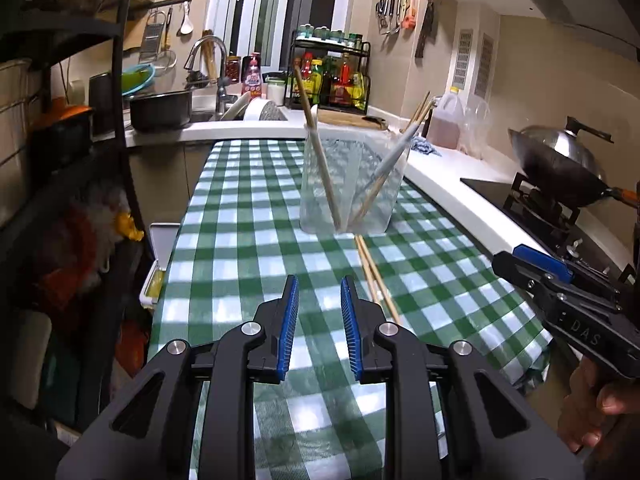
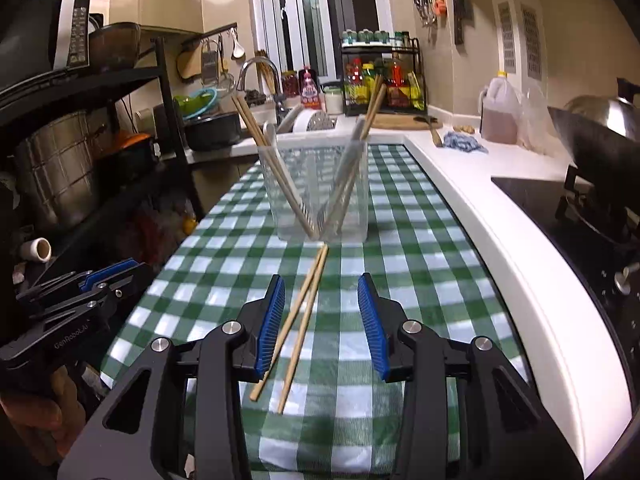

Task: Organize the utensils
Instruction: 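Move both open grippers back toward the remaining chopsticks on the cloth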

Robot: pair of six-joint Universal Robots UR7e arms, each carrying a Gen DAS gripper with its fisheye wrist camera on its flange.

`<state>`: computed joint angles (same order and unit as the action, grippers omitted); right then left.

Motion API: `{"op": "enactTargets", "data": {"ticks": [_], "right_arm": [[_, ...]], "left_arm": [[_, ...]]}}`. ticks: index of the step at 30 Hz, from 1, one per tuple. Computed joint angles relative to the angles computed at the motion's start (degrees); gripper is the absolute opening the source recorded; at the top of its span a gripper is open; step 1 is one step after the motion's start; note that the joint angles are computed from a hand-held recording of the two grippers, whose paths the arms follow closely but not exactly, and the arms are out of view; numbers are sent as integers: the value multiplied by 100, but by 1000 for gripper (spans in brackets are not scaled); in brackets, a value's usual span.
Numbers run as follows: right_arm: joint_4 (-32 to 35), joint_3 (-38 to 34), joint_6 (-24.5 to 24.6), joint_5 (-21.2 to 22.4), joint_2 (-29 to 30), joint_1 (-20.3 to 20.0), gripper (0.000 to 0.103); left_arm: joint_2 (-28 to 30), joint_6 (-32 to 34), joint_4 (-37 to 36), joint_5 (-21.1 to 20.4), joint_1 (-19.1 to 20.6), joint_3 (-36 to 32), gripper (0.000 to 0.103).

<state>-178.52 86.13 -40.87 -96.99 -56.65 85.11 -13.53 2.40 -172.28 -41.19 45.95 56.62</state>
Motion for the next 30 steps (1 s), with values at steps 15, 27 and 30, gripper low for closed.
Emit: {"op": "enactTargets", "data": {"ticks": [15, 27, 30], "right_arm": [[610, -215, 397, -330, 418, -133, 28], [1021, -524, 374, -884, 798, -71, 27], [833, -472, 256, -984, 821, -58, 25]], "left_arm": [[-10, -529, 225, 62, 105, 68, 22], [8, -619, 343, 61, 115, 42, 22], [33, -618, 416, 86, 118, 3, 22]]}}
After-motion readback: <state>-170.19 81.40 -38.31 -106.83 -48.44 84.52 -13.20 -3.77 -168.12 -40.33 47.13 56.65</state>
